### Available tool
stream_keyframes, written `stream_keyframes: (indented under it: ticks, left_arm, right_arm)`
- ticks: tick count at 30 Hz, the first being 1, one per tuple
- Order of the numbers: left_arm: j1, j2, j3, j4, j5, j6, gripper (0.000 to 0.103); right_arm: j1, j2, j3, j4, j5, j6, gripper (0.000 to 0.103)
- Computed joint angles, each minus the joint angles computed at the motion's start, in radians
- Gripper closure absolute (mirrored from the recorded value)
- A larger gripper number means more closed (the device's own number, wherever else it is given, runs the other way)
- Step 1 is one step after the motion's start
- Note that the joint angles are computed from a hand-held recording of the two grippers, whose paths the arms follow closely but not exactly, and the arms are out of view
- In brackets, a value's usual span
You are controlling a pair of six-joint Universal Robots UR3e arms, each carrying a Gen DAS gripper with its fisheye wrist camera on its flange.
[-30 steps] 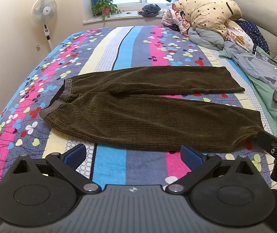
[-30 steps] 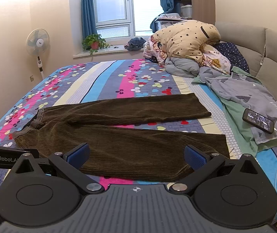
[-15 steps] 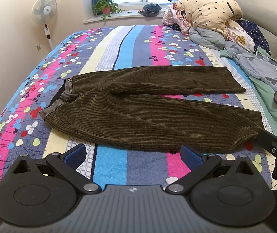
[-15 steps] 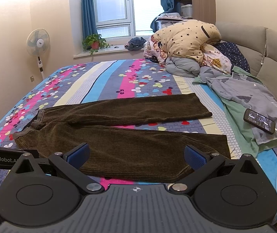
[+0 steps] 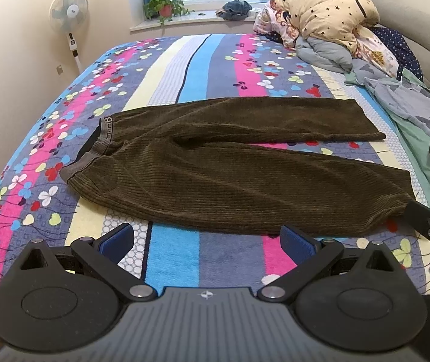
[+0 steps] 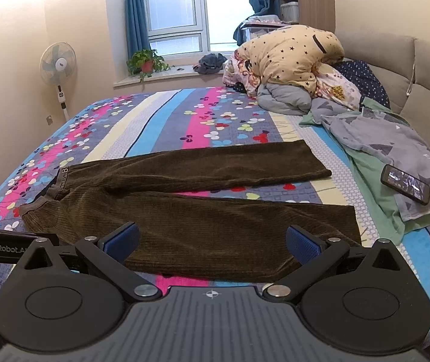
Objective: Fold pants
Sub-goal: 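Grasp the waistband with the left gripper while the right gripper grasps the leg hems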
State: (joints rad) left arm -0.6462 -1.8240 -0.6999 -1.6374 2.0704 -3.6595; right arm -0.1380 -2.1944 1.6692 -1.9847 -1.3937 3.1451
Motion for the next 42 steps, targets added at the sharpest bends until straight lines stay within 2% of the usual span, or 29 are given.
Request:
stream_keyframes:
  ticks: [2,5,8,11,12,16,18,20,23,26,30,32,34,35,37,38,39,40,42]
  left_arm:
    - [0.034,0.037,-0.088,0.064,-0.026,0.017,0.0]
    - [0.126,0.131,-0.327,0.251,-0.06,0.047,0.0]
    - [0.253,0.211,-0.559,0.436,-0.08,0.073,0.0]
    - [0.404,0.249,-0.719,0.565,-0.122,0.096,0.0]
    - [0.473,0.251,-0.763,0.602,-0.158,0.103,0.0]
    - [0.746,0.235,-0.886,0.693,-0.355,0.076,0.0]
    - [0.814,0.194,-0.937,0.803,-0.358,0.057,0.0]
    - [0.865,0.129,-0.926,0.859,-0.373,0.075,0.0]
    - [0.92,0.015,-0.828,0.848,-0.424,0.076,0.0]
    - [0.922,-0.063,-0.757,0.856,-0.447,0.05,0.0]
    - [0.909,-0.198,-0.552,0.737,-0.464,0.061,0.0]
    - [0.898,-0.262,-0.416,0.62,-0.457,0.069,0.009]
    - [0.887,-0.315,-0.305,0.526,-0.411,0.046,0.038]
    - [0.884,-0.333,-0.265,0.486,-0.388,0.023,0.045]
    - [0.91,-0.317,-0.294,0.502,-0.414,-0.014,0.07]
    - [0.925,-0.295,-0.336,0.537,-0.439,-0.023,0.074]
    - [0.941,-0.269,-0.378,0.573,-0.464,-0.021,0.08]
    - [0.949,-0.249,-0.41,0.6,-0.479,-0.016,0.082]
    - [0.957,-0.202,-0.48,0.675,-0.501,0.004,0.084]
  right_arm:
    - [-0.105,-0.053,0.059,0.001,0.097,-0.007,0.0]
    - [-0.307,-0.15,0.157,0.058,0.243,-0.023,0.0]
    - [-0.557,-0.275,0.28,0.144,0.386,-0.092,0.0]
    - [-0.676,-0.28,0.402,0.114,0.4,-0.115,0.0]
    - [-0.688,-0.241,0.435,0.074,0.386,-0.087,0.0]
    - [-0.694,-0.017,0.511,-0.134,0.319,0.118,0.0]
    - [-0.697,0.114,0.528,-0.25,0.304,0.241,0.0]
    - [-0.688,0.248,0.541,-0.385,0.299,0.371,0.0]
    - [-0.644,0.443,0.513,-0.562,0.271,0.502,0.0]
    - [-0.581,0.611,0.448,-0.687,0.205,0.537,0.0]
    - [-0.533,0.762,0.352,-0.766,0.156,0.58,0.0]
    - [-0.511,0.819,0.298,-0.769,0.12,0.59,0.0]
    - [-0.495,0.836,0.261,-0.729,0.097,0.589,0.0]
    - [-0.489,0.848,0.243,-0.718,0.086,0.582,0.0]
    - [-0.481,0.847,0.228,-0.699,0.075,0.568,0.001]
    - [-0.473,0.843,0.222,-0.686,0.056,0.569,0.005]
    - [-0.463,0.836,0.217,-0.672,0.035,0.563,0.019]
    - [-0.462,0.827,0.223,-0.676,0.037,0.538,0.048]
    - [-0.496,0.811,0.25,-0.687,0.126,0.484,0.092]
